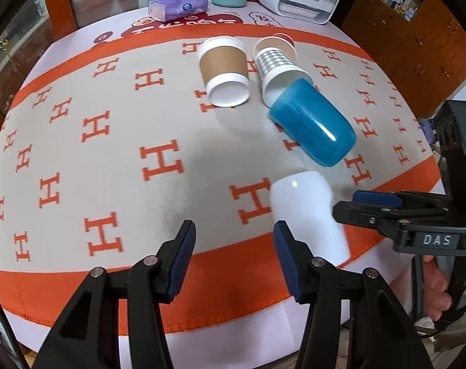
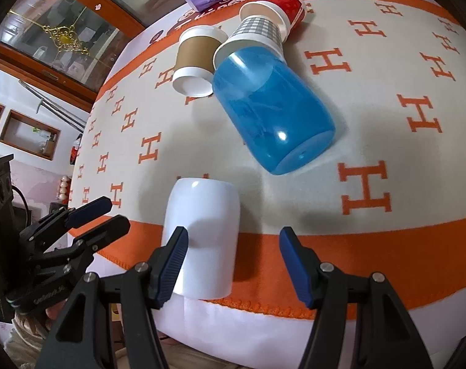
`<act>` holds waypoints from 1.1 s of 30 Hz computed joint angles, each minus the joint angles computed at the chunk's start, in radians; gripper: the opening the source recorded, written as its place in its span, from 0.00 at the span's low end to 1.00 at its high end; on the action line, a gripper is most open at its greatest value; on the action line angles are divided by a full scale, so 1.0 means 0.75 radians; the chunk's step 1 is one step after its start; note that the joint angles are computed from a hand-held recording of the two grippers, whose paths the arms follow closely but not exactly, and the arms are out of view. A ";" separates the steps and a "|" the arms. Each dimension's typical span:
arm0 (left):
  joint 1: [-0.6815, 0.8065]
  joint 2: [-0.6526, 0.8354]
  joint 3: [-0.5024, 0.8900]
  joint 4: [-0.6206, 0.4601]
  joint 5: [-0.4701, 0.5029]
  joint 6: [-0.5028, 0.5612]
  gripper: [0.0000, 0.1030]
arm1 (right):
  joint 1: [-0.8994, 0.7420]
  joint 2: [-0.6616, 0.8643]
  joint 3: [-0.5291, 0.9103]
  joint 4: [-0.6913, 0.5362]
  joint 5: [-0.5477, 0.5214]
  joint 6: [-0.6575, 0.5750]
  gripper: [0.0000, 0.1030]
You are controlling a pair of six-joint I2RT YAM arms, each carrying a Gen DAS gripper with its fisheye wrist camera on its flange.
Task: Flip cup upside down
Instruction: 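Set the white cup on the table and open the left tool, then grasp the white cup with the right tool and tip it over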
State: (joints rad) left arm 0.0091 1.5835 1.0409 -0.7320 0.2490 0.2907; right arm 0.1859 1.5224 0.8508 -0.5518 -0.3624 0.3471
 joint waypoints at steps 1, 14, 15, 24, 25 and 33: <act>0.003 0.007 0.008 -0.008 -0.013 0.000 0.50 | -0.002 -0.002 -0.001 0.003 -0.008 -0.002 0.60; 0.105 -0.018 -0.001 0.041 0.019 0.019 0.77 | -0.007 0.089 0.047 0.017 -0.093 -0.007 0.62; 0.109 -0.011 -0.005 0.049 0.016 0.014 0.77 | -0.002 0.098 0.053 0.022 -0.099 -0.007 0.62; 0.185 0.125 -0.028 0.076 0.114 -0.055 0.77 | 0.021 0.204 0.105 0.051 -0.171 -0.018 0.62; 0.187 0.124 -0.039 0.090 0.111 -0.055 0.77 | 0.022 0.214 0.108 0.057 -0.181 -0.016 0.62; 0.184 0.136 -0.078 0.149 0.103 -0.051 0.77 | 0.047 0.313 0.144 0.106 -0.264 -0.007 0.62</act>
